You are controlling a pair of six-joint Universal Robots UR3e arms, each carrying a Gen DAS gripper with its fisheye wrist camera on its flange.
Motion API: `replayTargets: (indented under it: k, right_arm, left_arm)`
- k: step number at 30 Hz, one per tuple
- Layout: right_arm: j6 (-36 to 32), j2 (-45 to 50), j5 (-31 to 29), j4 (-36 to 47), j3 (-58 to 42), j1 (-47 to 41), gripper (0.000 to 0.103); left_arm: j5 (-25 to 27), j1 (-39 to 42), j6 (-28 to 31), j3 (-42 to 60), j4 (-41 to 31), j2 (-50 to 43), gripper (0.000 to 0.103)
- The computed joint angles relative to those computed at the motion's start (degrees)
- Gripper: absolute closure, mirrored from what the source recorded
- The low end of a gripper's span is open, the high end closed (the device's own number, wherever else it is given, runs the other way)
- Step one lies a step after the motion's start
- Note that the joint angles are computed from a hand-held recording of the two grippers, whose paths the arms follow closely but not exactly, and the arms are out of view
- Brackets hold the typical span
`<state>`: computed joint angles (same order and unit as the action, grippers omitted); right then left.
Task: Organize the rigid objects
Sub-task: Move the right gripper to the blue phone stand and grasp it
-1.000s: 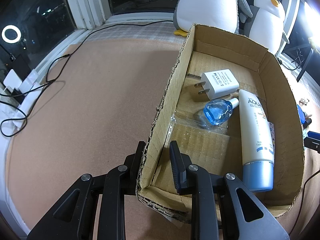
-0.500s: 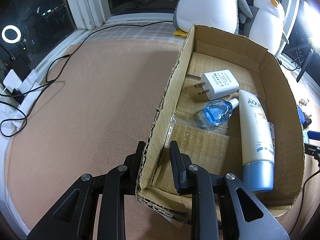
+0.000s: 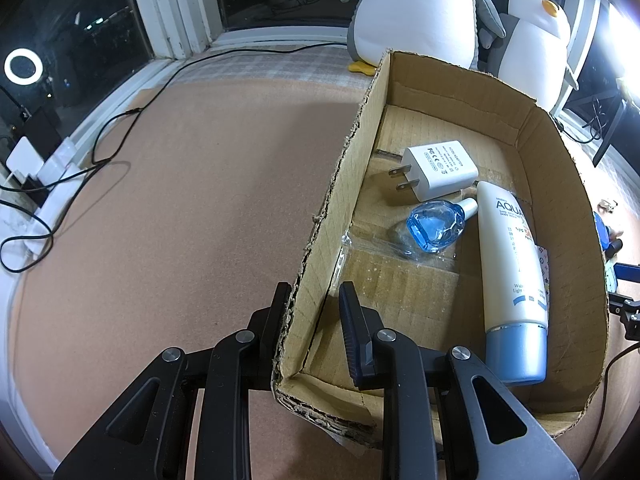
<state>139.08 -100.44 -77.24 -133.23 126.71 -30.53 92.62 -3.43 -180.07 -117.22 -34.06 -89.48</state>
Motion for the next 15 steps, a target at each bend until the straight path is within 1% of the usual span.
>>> replayTargets:
  k: [4, 10, 12, 15]
  right_arm:
    - [-3.3, -2.1, 1.4, 1.4, 1.5, -2.8, 0.028]
    - [-4.5, -4.4, 3.2, 2.0, 3.3, -4.7, 0.028]
    - [-5.0, -6.7, 3.9, 2.6, 4.5, -5.6, 0.028]
    - [-6.4, -11.3, 5.9, 6.8, 4.9, -7.5, 0.028]
  left_arm:
    - [0.2, -0.3, -0.2, 0.3, 0.1, -0.4, 0.08]
    - [0.3, -0.3, -0.3, 0.3, 0.2, -0.4, 0.08]
    - [0.3, -0.5, -0.4, 0.4, 0.2, -0.5, 0.08]
    - [0.3, -0.4, -0.3, 0.2, 0.2, -0.3, 0.08]
